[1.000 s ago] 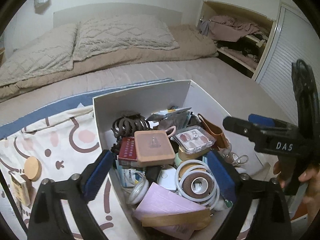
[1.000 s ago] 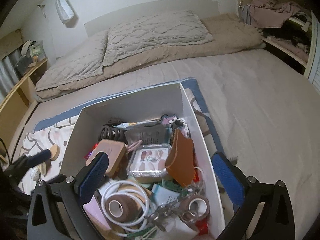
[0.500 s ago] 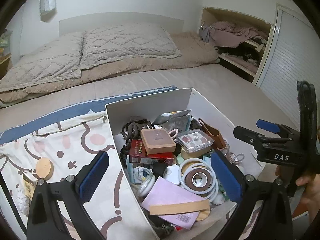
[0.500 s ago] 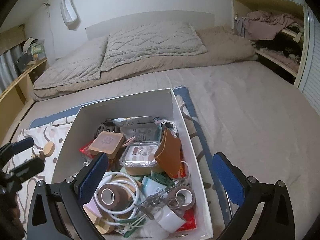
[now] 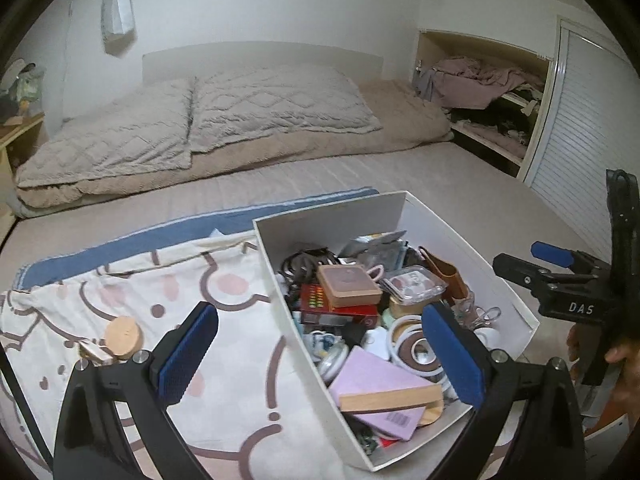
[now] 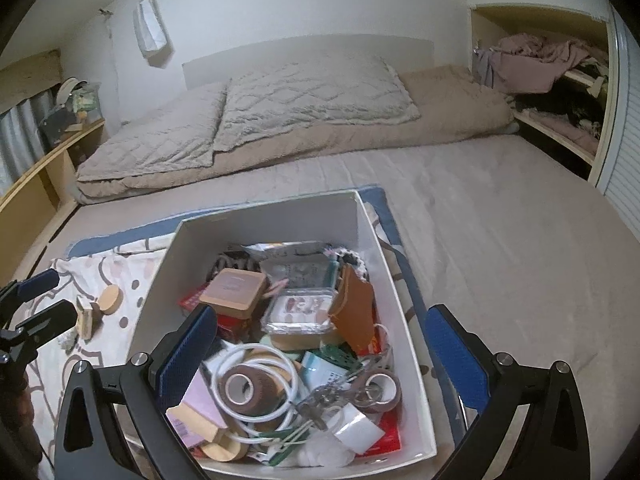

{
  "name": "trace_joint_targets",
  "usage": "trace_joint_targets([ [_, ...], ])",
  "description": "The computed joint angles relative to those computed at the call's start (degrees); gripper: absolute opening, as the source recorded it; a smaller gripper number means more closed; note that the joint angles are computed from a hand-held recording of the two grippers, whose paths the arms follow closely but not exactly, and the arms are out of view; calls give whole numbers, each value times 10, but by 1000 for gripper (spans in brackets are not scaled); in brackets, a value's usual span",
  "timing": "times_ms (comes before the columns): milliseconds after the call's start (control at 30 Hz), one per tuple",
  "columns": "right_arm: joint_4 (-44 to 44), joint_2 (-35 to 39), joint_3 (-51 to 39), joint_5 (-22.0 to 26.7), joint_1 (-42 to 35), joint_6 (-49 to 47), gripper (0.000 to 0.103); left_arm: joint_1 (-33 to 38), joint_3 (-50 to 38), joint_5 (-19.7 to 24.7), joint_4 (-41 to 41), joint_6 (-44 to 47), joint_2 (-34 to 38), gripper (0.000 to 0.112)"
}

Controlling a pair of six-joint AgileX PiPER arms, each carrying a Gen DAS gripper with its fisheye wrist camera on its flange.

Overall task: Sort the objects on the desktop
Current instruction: 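Move both tools away from the box toward the items on the sheet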

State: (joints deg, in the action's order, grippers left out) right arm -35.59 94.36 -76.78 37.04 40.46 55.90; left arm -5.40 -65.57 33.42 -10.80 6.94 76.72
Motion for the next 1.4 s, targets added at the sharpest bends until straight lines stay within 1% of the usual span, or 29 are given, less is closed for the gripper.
trace_joint_targets([
  [100,-25,-3,-4,0,14,19,103,26,13,-1,-28,32,-21,102],
  [233,-37,5,-27,9,34,25,103,69,10,18,-63,73,-39,102],
  [333,-41,16,-49,16,50,22,103,93,2,30,-46,72,-49,102],
  [433,-65,29,-74,34,73,31,103,124,-6,45,-44,86,-60,102],
  [500,-74,39,-95,46,87,29,103,148,-12,56,-57,105,-67,102],
  [567,-79,47,-114,50,100,29,103,181,-18,70,-87,137,-75,102],
  [700,-73,69,-160,61,123,16,103,237,-26,92,-133,194,-87,102],
  [867,-86,108,-231,93,162,11,103,311,-25,117,-190,282,-97,102],
  [933,-88,121,-252,95,175,11,103,345,-22,127,-212,322,-97,102],
  [1067,-57,158,-310,91,189,-12,103,412,-13,140,-263,391,-91,102],
  [1200,-25,210,-388,114,200,-47,103,466,-17,159,-292,420,-71,102],
  [1333,-14,266,-472,144,216,-75,103,510,-18,159,-320,462,-54,102],
  [1400,-1,304,-528,161,221,-97,103,528,-18,159,-332,481,-46,102],
])
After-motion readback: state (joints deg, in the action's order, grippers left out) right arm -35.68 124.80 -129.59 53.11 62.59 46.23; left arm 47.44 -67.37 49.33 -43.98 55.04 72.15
